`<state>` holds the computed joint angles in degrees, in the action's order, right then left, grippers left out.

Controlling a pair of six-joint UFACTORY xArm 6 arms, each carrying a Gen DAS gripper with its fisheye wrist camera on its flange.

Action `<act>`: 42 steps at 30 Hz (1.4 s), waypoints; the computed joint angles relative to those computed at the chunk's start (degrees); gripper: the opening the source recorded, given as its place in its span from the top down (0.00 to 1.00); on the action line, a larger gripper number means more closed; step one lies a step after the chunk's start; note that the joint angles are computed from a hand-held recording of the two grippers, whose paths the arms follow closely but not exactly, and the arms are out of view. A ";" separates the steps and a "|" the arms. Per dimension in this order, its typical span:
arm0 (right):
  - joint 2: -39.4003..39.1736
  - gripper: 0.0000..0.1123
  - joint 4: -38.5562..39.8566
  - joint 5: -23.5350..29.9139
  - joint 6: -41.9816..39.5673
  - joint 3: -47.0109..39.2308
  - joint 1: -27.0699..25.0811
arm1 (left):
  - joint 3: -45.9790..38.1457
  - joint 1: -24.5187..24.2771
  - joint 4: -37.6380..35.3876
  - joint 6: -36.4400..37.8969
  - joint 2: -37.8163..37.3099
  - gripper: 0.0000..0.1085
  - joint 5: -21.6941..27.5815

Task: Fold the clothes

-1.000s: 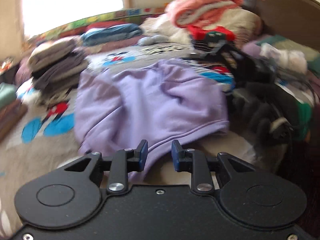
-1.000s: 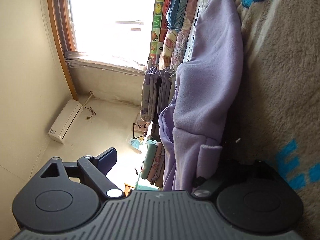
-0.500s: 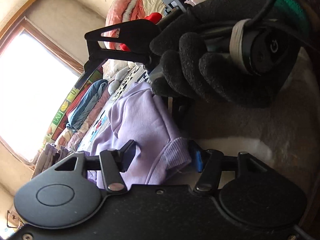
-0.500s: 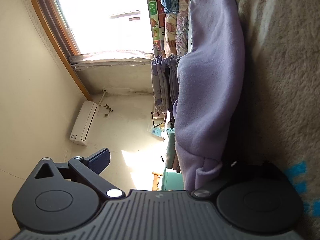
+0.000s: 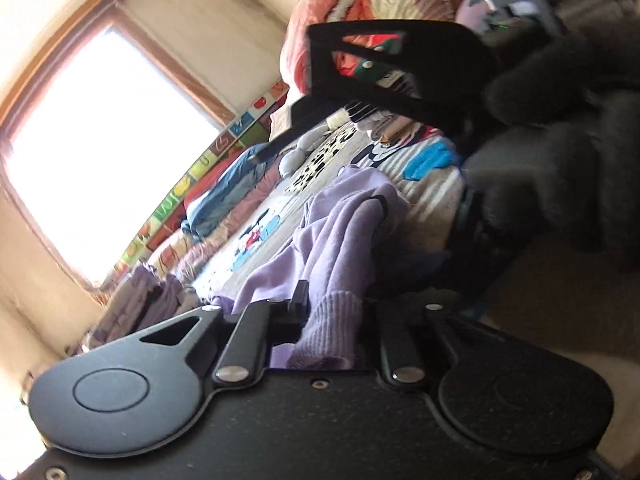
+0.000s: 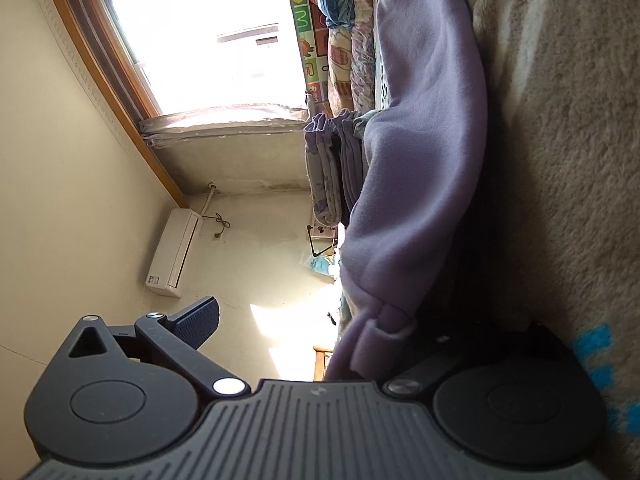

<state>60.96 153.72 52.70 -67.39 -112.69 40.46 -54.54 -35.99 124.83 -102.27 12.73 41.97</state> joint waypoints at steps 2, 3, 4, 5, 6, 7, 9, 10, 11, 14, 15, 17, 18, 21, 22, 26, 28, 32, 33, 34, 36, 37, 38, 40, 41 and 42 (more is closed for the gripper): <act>-1.76 0.09 0.26 -0.74 -0.02 2.23 0.15 | -1.48 2.67 -1.08 -1.81 -1.01 0.90 -3.81; -3.13 0.09 0.22 -1.00 -0.44 3.99 0.17 | -2.25 4.18 -1.34 -3.17 -1.41 0.90 -6.32; -4.73 0.09 -0.05 -1.49 -1.13 5.97 0.18 | -3.09 5.74 -1.51 -4.68 -1.72 0.90 -9.04; -6.31 0.09 -0.36 -2.08 -1.85 7.90 0.20 | -4.00 7.30 -1.75 -6.14 -1.94 0.90 -11.79; -8.02 0.09 -0.47 -2.93 -2.90 9.91 0.23 | -4.15 7.30 -3.39 -6.62 -2.43 0.90 -12.84; -9.68 0.09 -0.03 -3.28 -4.31 12.05 0.25 | -4.43 7.28 -4.34 -6.48 -2.50 0.90 -13.11; -12.31 0.09 1.23 -3.41 -7.09 15.57 0.29 | -5.09 7.72 -5.07 -7.03 -2.30 0.90 -13.97; -13.26 0.09 1.97 -3.16 -8.36 16.89 0.31 | -5.26 8.06 -5.07 -8.17 -2.23 0.90 -14.78; -14.19 0.09 2.69 -2.92 -9.62 18.18 0.34 | -5.43 8.41 -5.06 -9.32 -2.16 0.90 -15.58; -13.71 0.09 3.62 -1.79 -9.95 17.27 0.37 | -5.15 7.58 -5.96 -9.29 -2.61 0.90 -15.14; -13.58 0.09 4.31 -2.49 -10.52 16.80 0.47 | -4.85 7.33 -5.23 -9.64 -2.90 0.90 -15.16; -13.18 0.09 5.70 -3.98 -11.22 15.89 0.51 | -5.69 7.77 -3.80 -10.32 -2.75 0.90 -17.10; -12.83 0.09 6.36 -3.82 -11.03 15.65 0.42 | -5.94 8.11 -3.36 -10.59 -2.68 0.90 -17.76; -11.49 0.09 7.45 -3.78 -9.74 14.09 0.28 | -6.76 9.81 -1.28 -14.35 -2.57 0.90 -21.40; -10.93 0.09 7.57 -4.37 -9.45 13.16 0.31 | -7.18 10.47 -0.62 -15.93 -2.49 0.90 -22.79; -9.59 0.09 6.66 -6.98 -8.24 10.63 0.56 | -6.72 10.75 0.89 -15.24 -2.82 0.90 -21.08; -9.50 0.08 6.35 -7.20 -8.09 10.46 0.64 | -6.44 10.67 2.58 -16.30 -2.95 0.90 -20.99; -8.34 0.08 5.17 -3.05 -6.89 9.85 0.47 | -7.52 12.19 5.61 -21.85 -2.82 0.90 -24.53; -7.73 0.08 5.72 -1.53 -6.77 9.50 0.67 | -7.84 12.56 6.47 -23.40 -2.77 0.90 -25.42; -6.35 0.08 6.41 0.03 -5.63 8.17 0.99 | -8.20 12.97 6.14 -23.53 -2.63 0.90 -26.18; -2.26 0.08 7.86 3.04 -2.10 3.65 1.85 | -9.32 14.06 5.23 -24.35 -2.34 0.90 -28.88; 0.16 0.08 8.86 3.56 -0.48 0.57 2.44 | -10.20 14.81 6.36 -27.13 -2.12 0.90 -31.07; 2.65 0.08 9.91 3.70 0.98 -2.77 3.03 | -11.16 15.51 7.77 -30.22 -1.87 0.90 -33.25; 6.30 0.08 13.17 4.04 2.53 -7.58 4.25 | -13.41 16.69 12.06 -38.01 -1.23 0.89 -37.58; 8.08 0.08 14.83 3.62 2.73 -10.19 4.67 | -14.12 16.94 13.81 -40.74 -0.98 0.89 -38.76; 9.85 0.09 16.54 2.95 2.72 -12.84 5.03 | -14.64 17.09 15.31 -42.94 -0.76 0.89 -39.61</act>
<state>70.81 170.26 55.65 -64.67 -125.53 45.49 -69.18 -18.90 140.14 -145.21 11.97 2.36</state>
